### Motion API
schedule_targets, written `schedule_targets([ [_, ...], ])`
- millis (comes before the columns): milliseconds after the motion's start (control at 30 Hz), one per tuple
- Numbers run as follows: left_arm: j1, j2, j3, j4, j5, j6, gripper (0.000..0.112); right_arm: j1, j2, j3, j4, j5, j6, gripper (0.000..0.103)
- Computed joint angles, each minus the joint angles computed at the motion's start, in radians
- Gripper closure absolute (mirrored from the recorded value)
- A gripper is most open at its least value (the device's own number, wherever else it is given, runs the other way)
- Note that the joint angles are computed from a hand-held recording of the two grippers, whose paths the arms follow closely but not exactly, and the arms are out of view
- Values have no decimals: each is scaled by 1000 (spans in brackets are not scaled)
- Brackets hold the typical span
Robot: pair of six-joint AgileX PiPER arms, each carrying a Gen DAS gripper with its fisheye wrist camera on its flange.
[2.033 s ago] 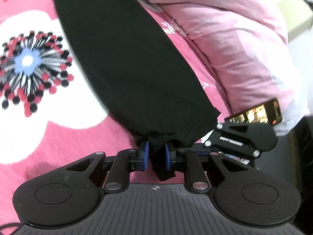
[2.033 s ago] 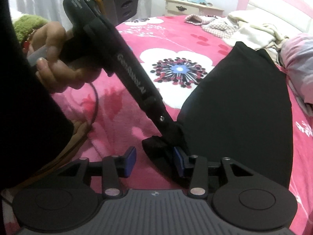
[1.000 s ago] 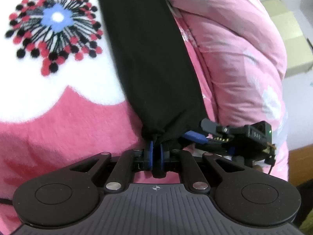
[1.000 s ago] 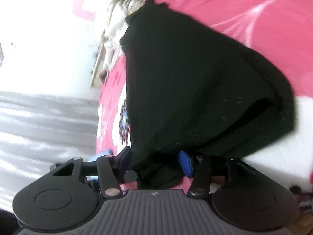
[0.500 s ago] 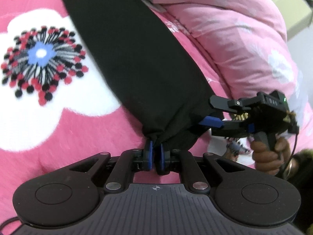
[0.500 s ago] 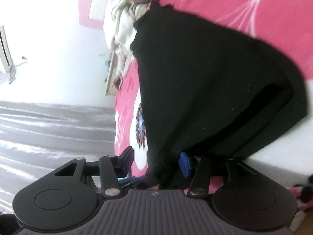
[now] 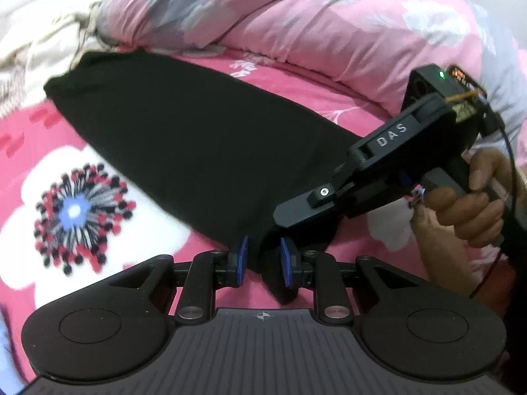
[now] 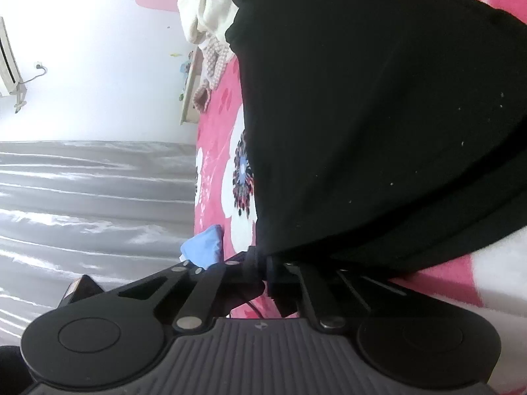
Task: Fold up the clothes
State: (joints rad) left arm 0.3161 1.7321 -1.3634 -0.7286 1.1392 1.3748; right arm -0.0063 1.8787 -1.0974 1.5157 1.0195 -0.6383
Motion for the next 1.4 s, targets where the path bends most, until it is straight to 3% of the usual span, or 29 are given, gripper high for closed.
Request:
schedule_targets([
  [367,-38,-49,54,47,-94,-17,91,-5,25,5,100,43,20,101],
  [833,-72,-153,226,-28,-273,149,92,6,68,22,188,126,44,101],
  [900,-72,-162,239,-39,-290,166,94,13,78,14,198,137,47,101],
  [967,-69,-173,253,-53,-306,191,105,14,80,8,195,143,47,101],
  [1067,-38,-171,238,-76,-272,180,109,2,76,9,193,157,43,100],
  [1233,9,-107,128,-46,-157,24,110,-16,28,-7,97,95,28,93],
  [1267,18,-84,97,-32,-127,-26,110,-16,7,-12,61,69,21,88],
  [1400,59,-7,-5,3,-15,-185,110,27,-95,-80,-218,-52,-27,87],
])
